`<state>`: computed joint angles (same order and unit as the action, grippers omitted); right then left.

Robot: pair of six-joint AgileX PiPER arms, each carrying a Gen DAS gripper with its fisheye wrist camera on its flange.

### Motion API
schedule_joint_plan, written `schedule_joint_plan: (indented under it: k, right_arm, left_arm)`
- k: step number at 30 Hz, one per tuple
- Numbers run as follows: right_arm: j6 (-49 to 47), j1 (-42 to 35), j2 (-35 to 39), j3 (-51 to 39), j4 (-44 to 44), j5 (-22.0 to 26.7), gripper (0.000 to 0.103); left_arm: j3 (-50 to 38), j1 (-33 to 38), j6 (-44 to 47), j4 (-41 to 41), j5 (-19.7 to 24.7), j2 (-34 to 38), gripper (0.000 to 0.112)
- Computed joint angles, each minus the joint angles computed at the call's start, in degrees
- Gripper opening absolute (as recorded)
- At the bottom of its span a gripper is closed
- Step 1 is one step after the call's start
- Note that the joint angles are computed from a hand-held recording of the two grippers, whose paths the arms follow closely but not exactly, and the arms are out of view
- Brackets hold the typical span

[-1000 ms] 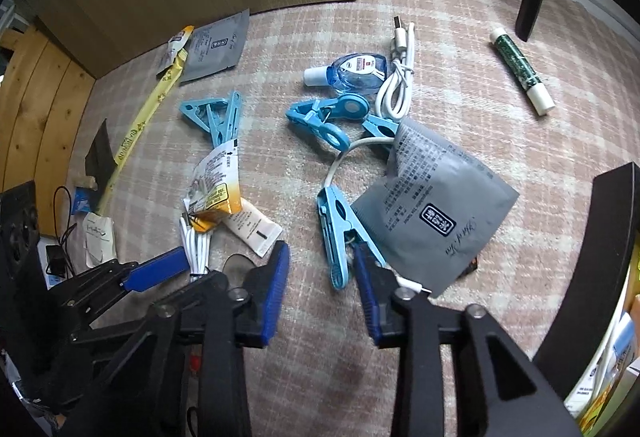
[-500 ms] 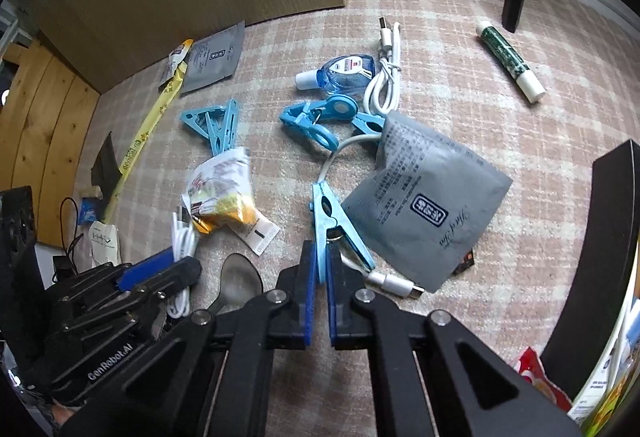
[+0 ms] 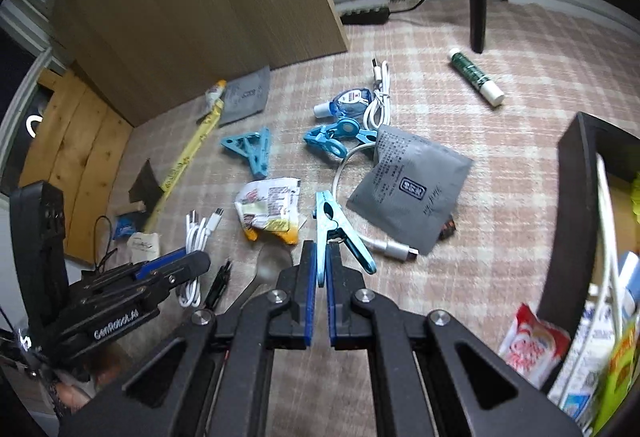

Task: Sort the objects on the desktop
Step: 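Grasp the white cable with the left tool while the right tool grasps a blue clothespin, then carry the white cable and blue clothespin into the black bin and release both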

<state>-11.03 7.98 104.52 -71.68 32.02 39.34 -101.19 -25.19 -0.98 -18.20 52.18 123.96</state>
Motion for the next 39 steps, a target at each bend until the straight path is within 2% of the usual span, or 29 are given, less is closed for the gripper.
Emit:
schedule_joint_plan:
  k: [11, 18, 22, 26, 32, 35, 39]
  right_arm:
    - [2.4, -2.6, -16.1, 14.6, -2.5, -4.4, 0.005]
    - [1.3, -11.8, -29.2, 23.8, -3.0, -2.3, 0.005]
    - [-3.3, -22.1, -35.3, 27.3, -1.6, 2.0, 0.005]
    - [-12.0, -37.7, -39.6, 29.3, 0.7, 8.3, 0.005]
    - [-25.7, -59.2, -40.0, 29.8, 4.0, 15.9, 0.005]
    - [-30.4, -66.6, -38.9, 29.7, 4.6, 17.9, 0.005]
    - [-34.3, -72.8, -37.5, 29.5, 4.8, 19.0, 0.005]
  left_arm:
    - [4.3, -6.1, 2.0, -1.8, -1.3, -6.6, 0.021]
    - [4.0, -12.9, 2.7, -2.7, -0.4, -8.4, 0.021]
    - [1.5, -17.8, 2.1, -3.0, 0.4, -7.3, 0.021]
    - [-1.8, -22.5, 1.5, -3.0, 1.5, -5.4, 0.021]
    - [-7.5, -28.9, -0.2, -1.9, 3.6, -1.9, 0.021]
    - [-10.1, -31.0, -0.9, -1.6, 4.7, -0.1, 0.021]
    - [-13.8, -33.2, -1.7, -1.0, 6.4, 2.4, 0.021]
